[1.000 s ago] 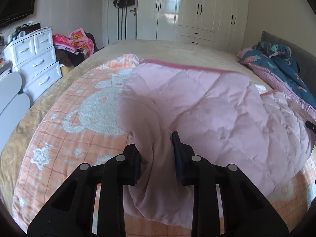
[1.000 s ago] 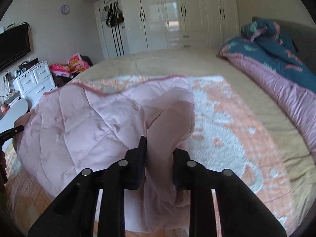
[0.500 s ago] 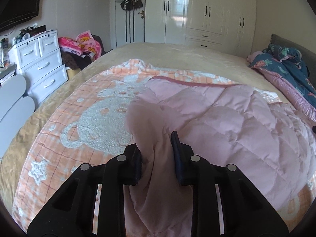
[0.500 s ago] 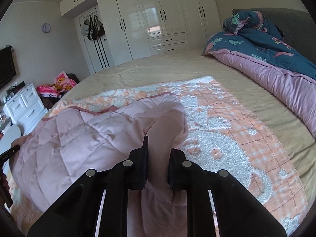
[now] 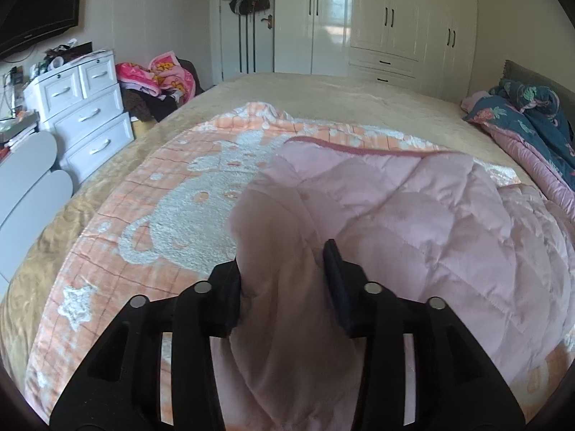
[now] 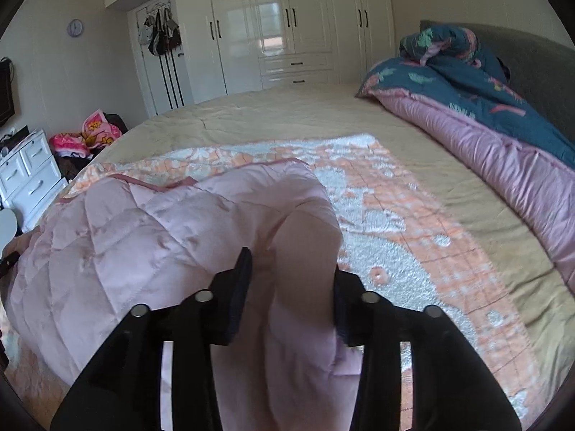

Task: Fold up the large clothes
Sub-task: 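Pinch the folded edge with both grippers, pull it straight, release, then lower both open grippers to the folded edge of the pink jacket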

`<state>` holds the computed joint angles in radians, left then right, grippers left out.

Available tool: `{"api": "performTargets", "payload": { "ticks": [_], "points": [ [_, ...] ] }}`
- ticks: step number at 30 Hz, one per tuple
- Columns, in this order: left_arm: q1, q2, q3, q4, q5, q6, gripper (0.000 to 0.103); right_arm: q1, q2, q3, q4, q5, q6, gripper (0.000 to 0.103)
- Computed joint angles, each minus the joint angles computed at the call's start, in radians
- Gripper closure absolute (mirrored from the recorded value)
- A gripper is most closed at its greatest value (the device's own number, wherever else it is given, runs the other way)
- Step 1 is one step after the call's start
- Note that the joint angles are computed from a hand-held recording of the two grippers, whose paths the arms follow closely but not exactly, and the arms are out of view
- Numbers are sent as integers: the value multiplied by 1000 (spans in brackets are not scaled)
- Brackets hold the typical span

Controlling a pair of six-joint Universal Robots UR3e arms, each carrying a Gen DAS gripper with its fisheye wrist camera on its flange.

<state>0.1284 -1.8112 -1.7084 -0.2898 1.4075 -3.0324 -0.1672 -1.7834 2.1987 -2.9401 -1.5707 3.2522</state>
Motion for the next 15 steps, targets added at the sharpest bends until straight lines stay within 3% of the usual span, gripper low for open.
{"api": "performTargets", "payload": {
  "ticks": [4, 9, 10, 13, 15],
  "points": [
    [-39, 101, -54, 54, 96, 5, 51, 115, 23, -63, 27, -120, 7, 38],
    [-83, 222, -86, -98, -85, 61, 50, 193, 64, -118, 64, -227, 50, 22],
    [-102, 220, -80, -132, -108, 77, 50, 214, 81, -135, 86, -286, 73, 19],
    [-175, 173, -72, -211, -122, 106, 49, 266, 125, -152, 105, -458, 116, 17],
    [-222, 120, -59, -201, -61, 103, 47, 240, 84, -106, 68, -398, 138, 17]
  ]
}}
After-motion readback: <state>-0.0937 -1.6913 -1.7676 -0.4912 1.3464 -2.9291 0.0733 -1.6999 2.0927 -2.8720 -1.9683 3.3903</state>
